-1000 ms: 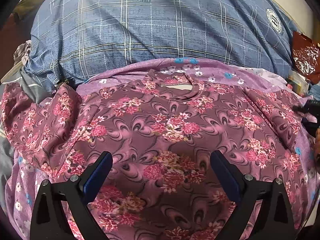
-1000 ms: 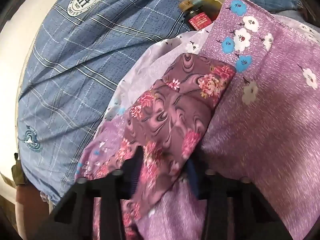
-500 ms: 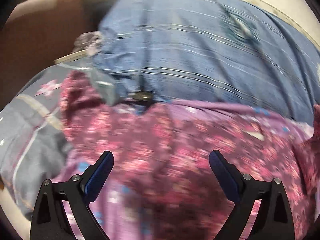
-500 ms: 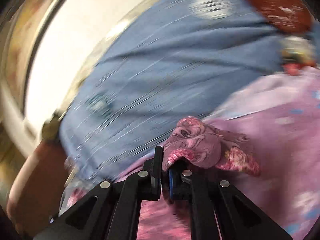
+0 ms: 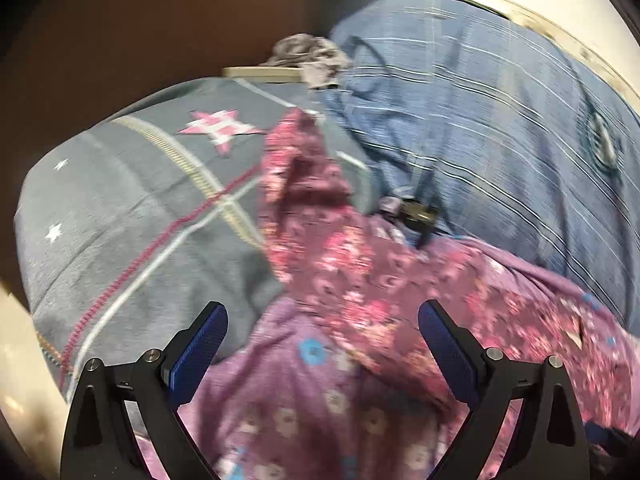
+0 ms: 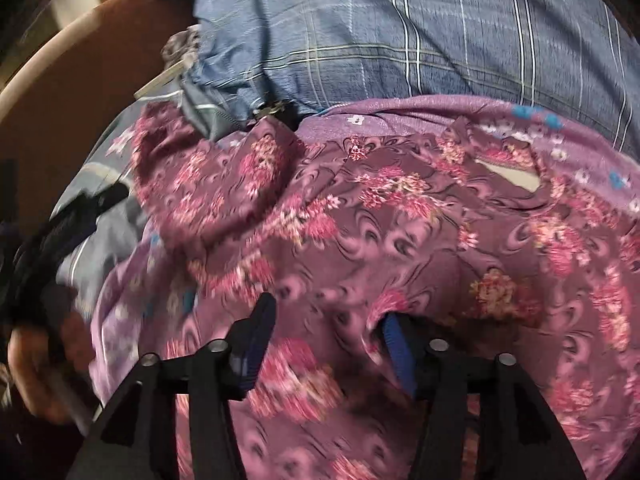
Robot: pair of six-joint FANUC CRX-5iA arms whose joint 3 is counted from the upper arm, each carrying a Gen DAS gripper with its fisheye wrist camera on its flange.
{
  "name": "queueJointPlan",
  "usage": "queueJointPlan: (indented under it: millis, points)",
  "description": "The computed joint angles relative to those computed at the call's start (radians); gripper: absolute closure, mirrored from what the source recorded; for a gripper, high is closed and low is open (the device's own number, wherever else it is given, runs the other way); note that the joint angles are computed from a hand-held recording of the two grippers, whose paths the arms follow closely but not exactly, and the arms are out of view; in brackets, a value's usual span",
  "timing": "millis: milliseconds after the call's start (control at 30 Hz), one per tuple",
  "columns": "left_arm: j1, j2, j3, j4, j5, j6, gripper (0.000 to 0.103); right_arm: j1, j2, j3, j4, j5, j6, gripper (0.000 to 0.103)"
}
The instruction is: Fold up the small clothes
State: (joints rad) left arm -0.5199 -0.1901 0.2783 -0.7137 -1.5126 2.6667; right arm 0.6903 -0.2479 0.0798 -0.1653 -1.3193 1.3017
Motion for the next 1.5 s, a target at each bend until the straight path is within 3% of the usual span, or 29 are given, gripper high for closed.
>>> queueJointPlan:
  millis: [67, 200, 233, 300, 367, 467, 567, 667, 733, 867, 933, 1067, 1100, 1167, 1233, 1300, 1367, 1433, 1467, 1500]
  points:
    - [0.013, -0.003, -0.002, -0.015, -0.016, 0.021, 0.007, -0.050, 0.002, 0.027, -0.031, 0.004, 0.010, 0.039]
    - [0.015, -0.004, -0.001, -0.063, -0.059, 0.081, 0.007, -0.256, -0.042, -0.011, -0.221, 0.124, -0.036, 0.040]
    - [0.015, -0.001, 0.000, -0.070, -0.070, 0.095, 0.007, -0.298, -0.031, -0.008, -0.266, 0.121, -0.049, 0.042]
    - [0.018, 0.008, 0.004, -0.080, -0.081, 0.113, 0.007, -0.400, 0.015, 0.014, -0.395, 0.068, -0.077, 0.057]
    - [0.011, 0.020, 0.012, -0.099, -0.095, 0.116, 0.007, -0.524, 0.043, -0.001, -0.575, 0.041, -0.104, 0.058]
    - [0.004, 0.041, 0.033, -0.125, -0.116, 0.116, 0.007, -0.590, 0.057, -0.031, -0.666, 0.056, -0.190, 0.059]
    - [0.011, 0.033, 0.027, -0.134, -0.115, 0.131, 0.007, -0.542, 0.017, -0.059, -0.576, 0.117, -0.294, 0.057]
    - [0.008, 0.018, 0.018, -0.151, -0.132, 0.151, 0.007, -0.398, -0.074, -0.135, -0.271, 0.208, -0.580, 0.056]
    - [0.016, 0.007, 0.010, -0.147, -0.134, 0.152, 0.007, -0.341, -0.092, -0.169, -0.185, 0.224, -0.672, 0.056]
    - [0.049, -0.010, -0.005, -0.110, -0.119, 0.150, 0.007, -0.356, -0.046, -0.130, -0.302, 0.239, -0.596, 0.056]
    - [0.049, -0.018, -0.007, -0.116, -0.126, 0.157, 0.007, -0.406, -0.017, -0.076, -0.499, 0.257, -0.453, 0.056]
    - [0.073, -0.035, -0.019, -0.107, -0.119, 0.169, 0.007, -0.410, 0.045, 0.076, -0.712, 0.189, -0.143, 0.055]
    - [0.083, -0.042, -0.025, -0.101, -0.114, 0.174, 0.007, -0.390, 0.052, 0.106, -0.704, 0.175, -0.099, 0.053]
    - [0.089, -0.055, -0.037, -0.095, -0.109, 0.186, 0.007, -0.310, 0.046, 0.119, -0.575, 0.186, -0.113, 0.039]
    - [0.099, -0.062, -0.044, -0.092, -0.100, 0.186, 0.007, -0.224, 0.043, 0.101, -0.416, 0.191, -0.187, 0.039]
    - [0.092, -0.066, -0.048, -0.102, -0.102, 0.192, 0.007, -0.206, 0.050, 0.073, -0.358, 0.158, -0.229, 0.045]
    - [0.082, -0.070, -0.054, -0.111, -0.099, 0.202, 0.007, -0.211, 0.079, 0.072, -0.369, 0.115, -0.224, 0.071]
    - [0.092, -0.074, -0.061, -0.102, -0.084, 0.194, 0.007, -0.160, 0.151, 0.088, -0.287, 0.024, -0.242, 0.078]
    - [0.097, -0.078, -0.068, -0.096, -0.073, 0.191, 0.007, -0.136, 0.173, 0.085, -0.239, -0.006, -0.260, 0.087]
    - [0.096, -0.083, -0.074, -0.097, -0.063, 0.192, 0.008, -0.139, 0.160, 0.063, -0.243, 0.016, -0.242, 0.090]
